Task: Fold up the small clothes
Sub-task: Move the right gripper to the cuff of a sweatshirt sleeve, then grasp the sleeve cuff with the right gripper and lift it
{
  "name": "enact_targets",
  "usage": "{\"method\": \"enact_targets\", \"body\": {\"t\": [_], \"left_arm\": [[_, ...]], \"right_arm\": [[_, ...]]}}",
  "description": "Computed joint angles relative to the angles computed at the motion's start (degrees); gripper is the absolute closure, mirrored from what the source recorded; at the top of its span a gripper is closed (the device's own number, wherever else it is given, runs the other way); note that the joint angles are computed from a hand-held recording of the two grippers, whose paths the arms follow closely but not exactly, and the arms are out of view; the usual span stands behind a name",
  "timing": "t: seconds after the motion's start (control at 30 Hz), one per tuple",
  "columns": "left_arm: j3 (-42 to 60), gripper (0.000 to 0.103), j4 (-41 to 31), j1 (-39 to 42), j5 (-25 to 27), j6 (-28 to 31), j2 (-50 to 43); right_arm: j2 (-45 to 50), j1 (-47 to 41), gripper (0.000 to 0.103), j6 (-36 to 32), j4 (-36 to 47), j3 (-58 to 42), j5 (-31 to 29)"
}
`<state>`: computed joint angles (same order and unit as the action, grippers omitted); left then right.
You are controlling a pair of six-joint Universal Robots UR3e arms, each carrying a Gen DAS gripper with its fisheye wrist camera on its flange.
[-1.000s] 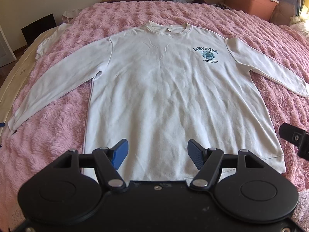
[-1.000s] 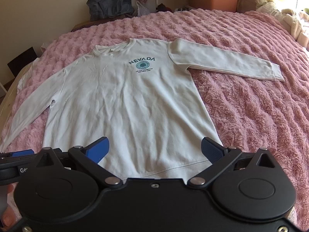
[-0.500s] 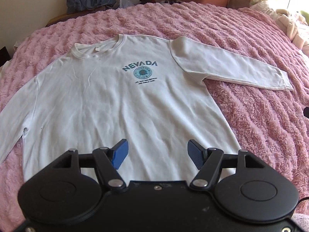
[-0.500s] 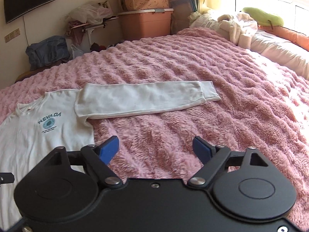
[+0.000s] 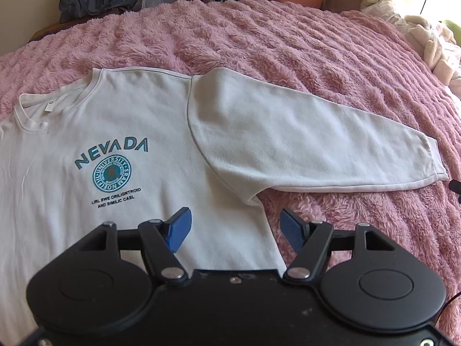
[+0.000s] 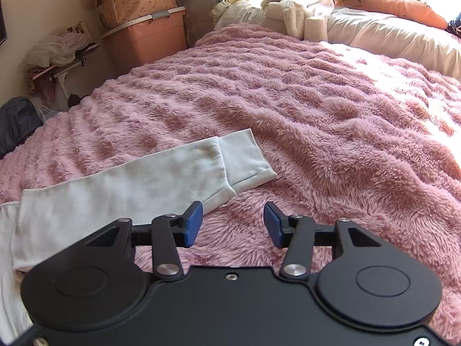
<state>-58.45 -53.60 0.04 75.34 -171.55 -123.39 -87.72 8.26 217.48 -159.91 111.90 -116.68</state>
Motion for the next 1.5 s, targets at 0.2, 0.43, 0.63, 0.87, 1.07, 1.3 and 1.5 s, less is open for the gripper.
{"method": "enact_targets", "body": {"t": [0.2, 0.43, 0.63, 0.87, 1.07, 1.3, 1.5], "left_arm": [[19.12, 0.031, -7.22, -2.77, 0.71, -3.08, -13.34], [26.29, 0.031, -10.13, -4.30, 2.29, -3.35, -18.96], [23.72, 0.031, -7.93, -4.28, 2.71, -2.12, -18.19], [30.17, 0.031, -11.12, -4.81, 3.22, -1.95, -21.78], [37.00, 0.031, -15.83, -4.71, 2.41, -2.38, -25.25], [28.03, 0.031, -12.38, -0.69, -4.18, -1.77, -19.12], [8.78, 0.031, -5.14, 8.43, -9.12, 1.88, -4.13]], "right_arm": [[3.73, -12.42, 0.059, 4.59, -9.39, 4.91, 15.53], [10.26, -13.84, 0.060, 5.25, -20.44, 4.97, 16.25], [11.96, -16.64, 0.095, 7.01, -25.20, 4.87, 19.68], [10.60, -14.23, 0.095, 6.29, -28.31, 4.36, 16.65], [7.38, -12.64, 0.095, 5.33, -25.61, 1.97, 16.65], [7.11, -7.09, 0.095, 4.10, -20.25, -8.50, 14.45], [12.95, 2.48, 0.095, 1.99, -14.00, -26.21, 11.58]]}}
